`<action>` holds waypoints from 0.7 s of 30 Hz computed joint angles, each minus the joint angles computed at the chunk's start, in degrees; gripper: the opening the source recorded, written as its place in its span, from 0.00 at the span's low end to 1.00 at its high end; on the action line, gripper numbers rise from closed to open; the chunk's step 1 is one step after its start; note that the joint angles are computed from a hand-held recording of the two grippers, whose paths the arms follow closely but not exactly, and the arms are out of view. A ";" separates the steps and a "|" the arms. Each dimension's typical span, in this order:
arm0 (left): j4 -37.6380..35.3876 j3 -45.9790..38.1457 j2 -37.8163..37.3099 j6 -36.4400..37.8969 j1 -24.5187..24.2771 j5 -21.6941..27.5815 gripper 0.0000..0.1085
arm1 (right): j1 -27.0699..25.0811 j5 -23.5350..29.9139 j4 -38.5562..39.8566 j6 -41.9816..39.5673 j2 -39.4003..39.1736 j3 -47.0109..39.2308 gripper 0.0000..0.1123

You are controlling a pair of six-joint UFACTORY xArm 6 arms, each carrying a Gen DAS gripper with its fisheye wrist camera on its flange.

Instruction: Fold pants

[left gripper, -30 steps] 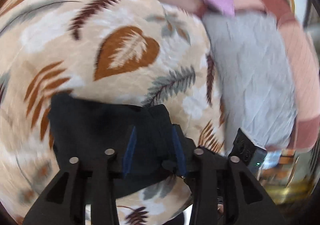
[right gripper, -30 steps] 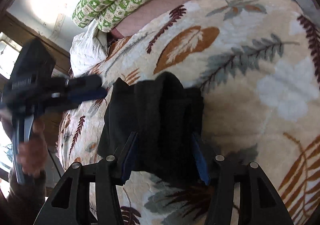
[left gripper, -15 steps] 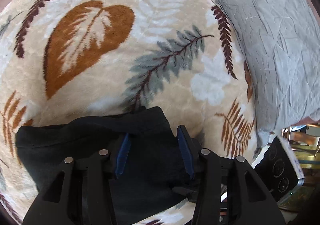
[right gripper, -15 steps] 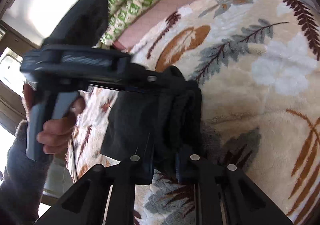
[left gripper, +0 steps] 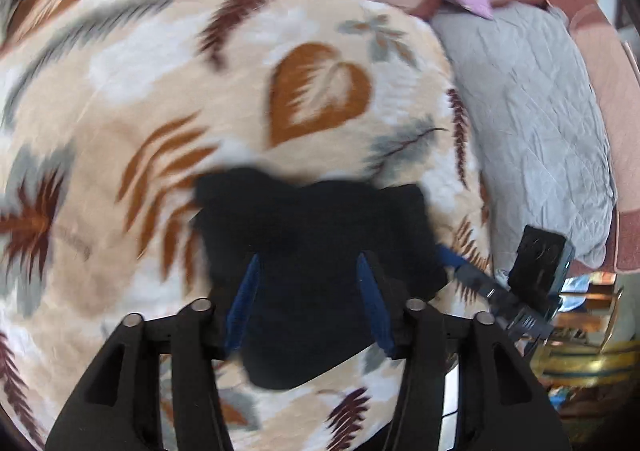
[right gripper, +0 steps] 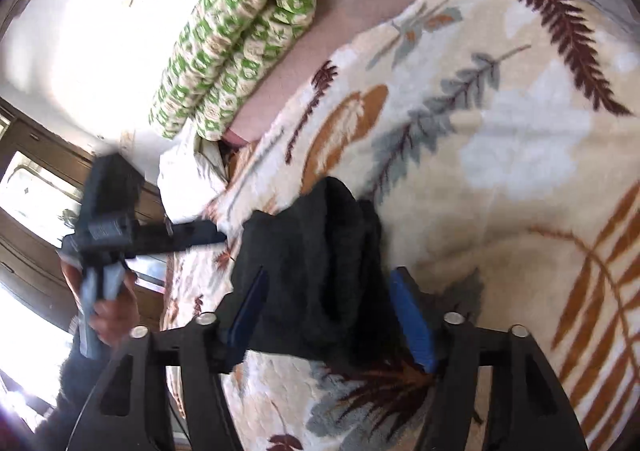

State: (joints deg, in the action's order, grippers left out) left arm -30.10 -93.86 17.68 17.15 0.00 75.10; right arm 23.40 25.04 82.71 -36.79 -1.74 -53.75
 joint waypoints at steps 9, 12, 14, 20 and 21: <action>-4.63 9.23 -1.48 2.56 2.31 -0.48 0.51 | -0.10 3.36 -17.71 12.19 6.93 -7.20 0.66; -5.32 10.31 -1.54 4.18 2.64 -0.62 0.53 | -1.32 6.57 -18.34 12.81 9.26 -9.19 0.66; -6.41 10.89 -1.56 5.38 3.59 0.39 0.54 | -1.93 9.09 -18.73 12.78 10.76 -10.30 0.66; -9.14 12.87 -2.87 7.96 6.30 -0.76 0.57 | -3.21 14.32 -15.86 8.32 13.11 -13.13 0.70; -9.35 12.91 -2.70 8.02 6.41 -0.72 0.59 | -3.54 15.68 -14.96 7.43 13.58 -13.60 0.70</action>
